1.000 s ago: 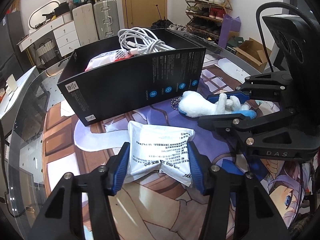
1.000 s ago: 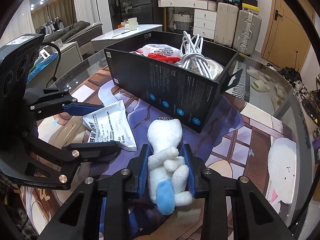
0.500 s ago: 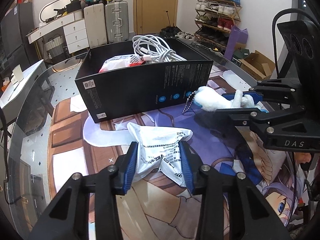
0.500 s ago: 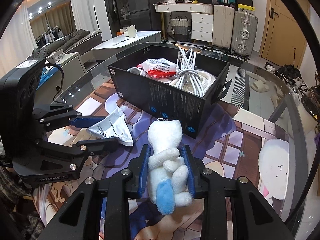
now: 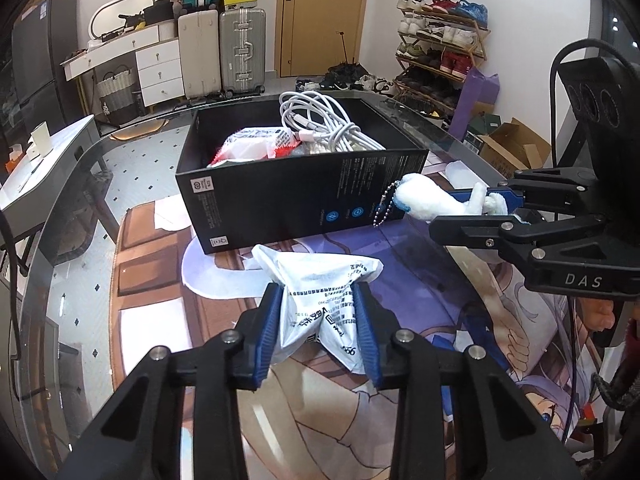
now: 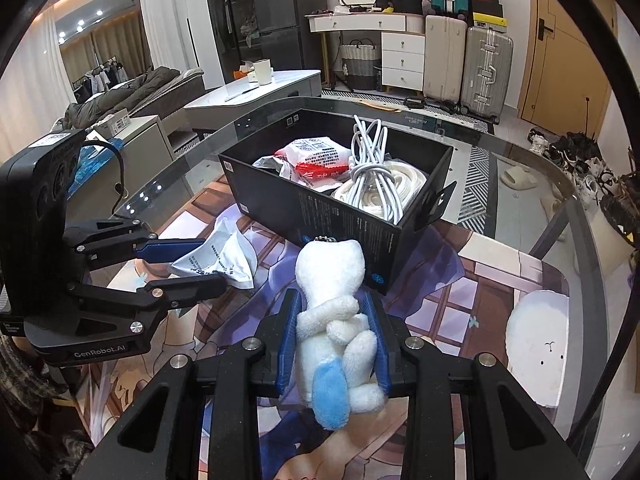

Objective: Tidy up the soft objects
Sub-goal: 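Lift the bagged packet and plush toy and carry both over the black box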

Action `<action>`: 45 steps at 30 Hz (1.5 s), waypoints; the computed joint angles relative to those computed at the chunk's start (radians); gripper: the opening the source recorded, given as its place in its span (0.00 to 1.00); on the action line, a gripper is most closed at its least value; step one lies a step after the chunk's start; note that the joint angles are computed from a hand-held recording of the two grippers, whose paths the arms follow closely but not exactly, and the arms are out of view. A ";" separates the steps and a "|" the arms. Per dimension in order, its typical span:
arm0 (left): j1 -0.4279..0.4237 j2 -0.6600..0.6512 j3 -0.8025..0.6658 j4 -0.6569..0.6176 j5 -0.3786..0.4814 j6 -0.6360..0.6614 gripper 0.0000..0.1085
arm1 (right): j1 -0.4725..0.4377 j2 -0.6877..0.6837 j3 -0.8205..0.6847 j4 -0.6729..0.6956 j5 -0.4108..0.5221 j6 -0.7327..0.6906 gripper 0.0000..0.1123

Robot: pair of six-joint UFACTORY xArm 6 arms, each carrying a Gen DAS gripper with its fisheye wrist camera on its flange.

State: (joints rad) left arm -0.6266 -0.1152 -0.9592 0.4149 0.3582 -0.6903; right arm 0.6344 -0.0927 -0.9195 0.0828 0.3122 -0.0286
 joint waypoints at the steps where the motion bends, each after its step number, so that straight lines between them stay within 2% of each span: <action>1: 0.002 -0.006 0.002 0.007 -0.002 -0.008 0.32 | 0.000 -0.002 -0.002 -0.004 -0.001 0.001 0.28; 4: 0.010 -0.013 -0.008 0.007 0.004 -0.018 0.32 | 0.004 -0.007 -0.014 0.031 0.003 -0.034 0.28; 9: 0.025 -0.016 -0.026 -0.013 0.017 -0.014 0.32 | 0.006 -0.003 -0.043 0.013 0.020 -0.030 0.28; 17: 0.026 -0.019 -0.058 0.072 0.043 -0.063 0.32 | 0.009 0.006 -0.077 -0.006 0.029 -0.024 0.28; 37: 0.053 0.045 -0.193 0.092 0.081 -0.023 0.32 | -0.011 0.075 -0.222 0.000 0.059 -0.054 0.28; 45: 0.074 0.102 -0.259 0.046 0.087 0.039 0.32 | -0.026 0.126 -0.291 0.035 0.073 -0.077 0.28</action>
State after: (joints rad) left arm -0.5528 -0.0129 -1.2178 0.4605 0.4457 -0.6511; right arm 0.6088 0.0338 -1.2101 0.1183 0.3847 -0.1056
